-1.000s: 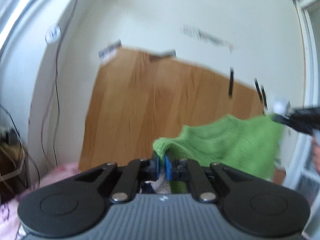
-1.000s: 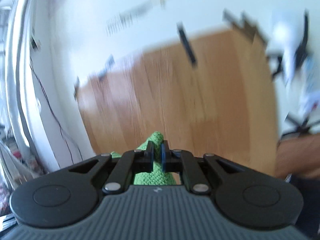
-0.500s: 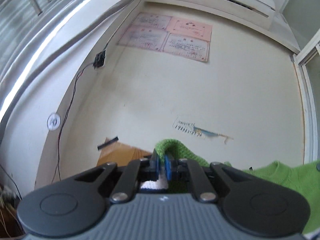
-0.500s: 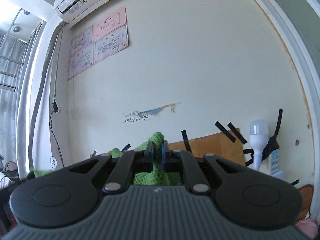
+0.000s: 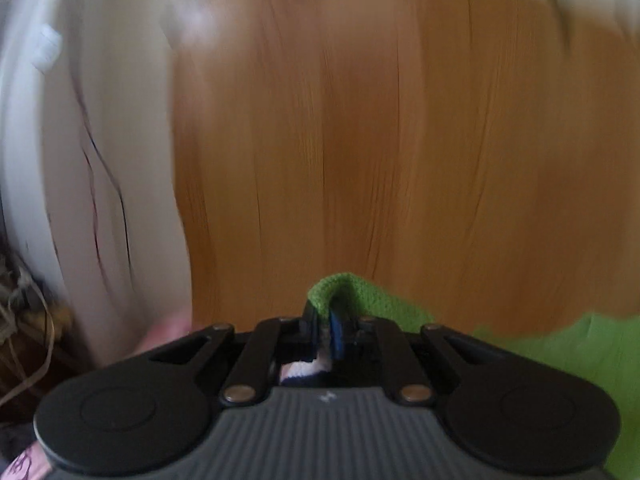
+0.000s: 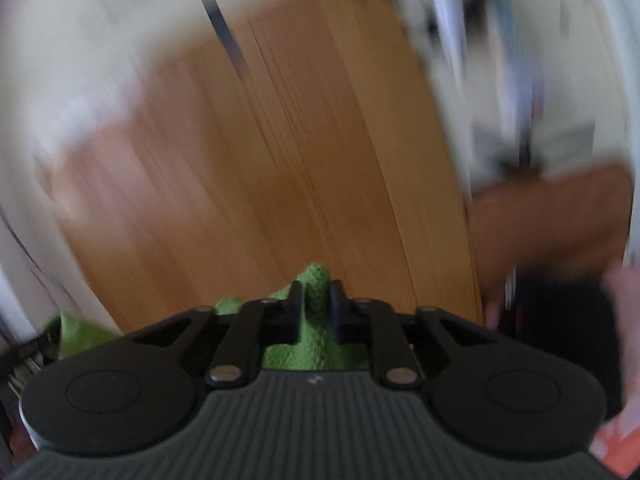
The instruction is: Fold small clothes
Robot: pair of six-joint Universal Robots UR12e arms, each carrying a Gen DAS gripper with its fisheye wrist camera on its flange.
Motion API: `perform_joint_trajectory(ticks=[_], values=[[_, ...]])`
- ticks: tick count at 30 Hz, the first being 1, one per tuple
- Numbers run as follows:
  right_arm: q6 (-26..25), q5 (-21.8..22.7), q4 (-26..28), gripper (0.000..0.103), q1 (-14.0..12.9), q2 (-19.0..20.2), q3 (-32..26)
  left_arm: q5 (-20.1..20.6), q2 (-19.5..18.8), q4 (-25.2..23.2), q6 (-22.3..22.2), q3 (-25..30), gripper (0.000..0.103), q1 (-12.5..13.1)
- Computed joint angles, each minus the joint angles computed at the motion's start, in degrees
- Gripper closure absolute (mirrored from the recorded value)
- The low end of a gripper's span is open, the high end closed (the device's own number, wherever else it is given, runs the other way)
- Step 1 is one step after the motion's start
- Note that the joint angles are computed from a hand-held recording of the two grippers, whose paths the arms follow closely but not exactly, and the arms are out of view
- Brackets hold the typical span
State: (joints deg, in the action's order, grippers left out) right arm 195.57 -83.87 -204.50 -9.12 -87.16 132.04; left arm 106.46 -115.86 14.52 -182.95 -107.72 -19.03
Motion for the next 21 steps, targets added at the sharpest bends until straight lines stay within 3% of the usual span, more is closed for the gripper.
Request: perform_joint_trajectory(ticks=[2,4,6,8,9,11,13,14,15,17,18,21], values=[[-0.7,-3.2,4.7,0.077,-0.3,4.4,-1.1,1.9,-3.9,-10.4,-0.3,2.8,0.097,0.1],[2.6,0.5,3.5,0.076,-3.4,6.6,0.4,1.0,-5.8,-13.8,-1.9,3.3,0.096,1.0],[4.0,5.2,2.7,0.076,-6.6,6.9,2.4,-0.1,-6.7,-11.9,-2.0,2.7,0.091,1.9],[1.7,6.3,3.3,0.073,-8.3,6.4,4.0,-1.8,-6.6,-10.6,-1.6,2.4,0.085,2.5],[0.0,5.7,3.9,0.07,-8.5,6.3,4.4,-2.2,-6.6,-10.2,-1.3,2.4,0.084,2.7],[-3.3,3.4,4.4,0.048,-8.3,5.8,5.5,-2.8,-6.7,-9.9,-0.2,2.7,0.084,2.9],[-6.1,-0.7,3.5,0.036,-7.5,6.0,6.5,-2.7,-7.1,-11.1,0.2,3.9,0.084,2.9],[-7.4,-2.5,3.7,0.036,-7.0,6.2,6.8,-2.6,-7.3,-11.7,0.2,4.5,0.084,2.8],[-8.3,-3.0,5.4,0.037,-6.9,6.3,6.7,-2.5,-7.6,-12.1,0.1,4.9,0.084,2.7],[-8.6,-3.0,8.5,0.085,-7.0,6.8,6.5,-1.8,-7.0,-13.2,-0.1,4.9,0.084,2.3],[-10.0,-5.9,6.6,0.094,-6.1,7.2,6.8,-1.8,-6.8,-13.6,-0.3,4.8,0.084,2.2],[-11.9,-10.6,3.2,0.095,-5.2,6.9,7.4,-3.0,-6.5,-13.7,0.0,4.7,0.083,2.7]])
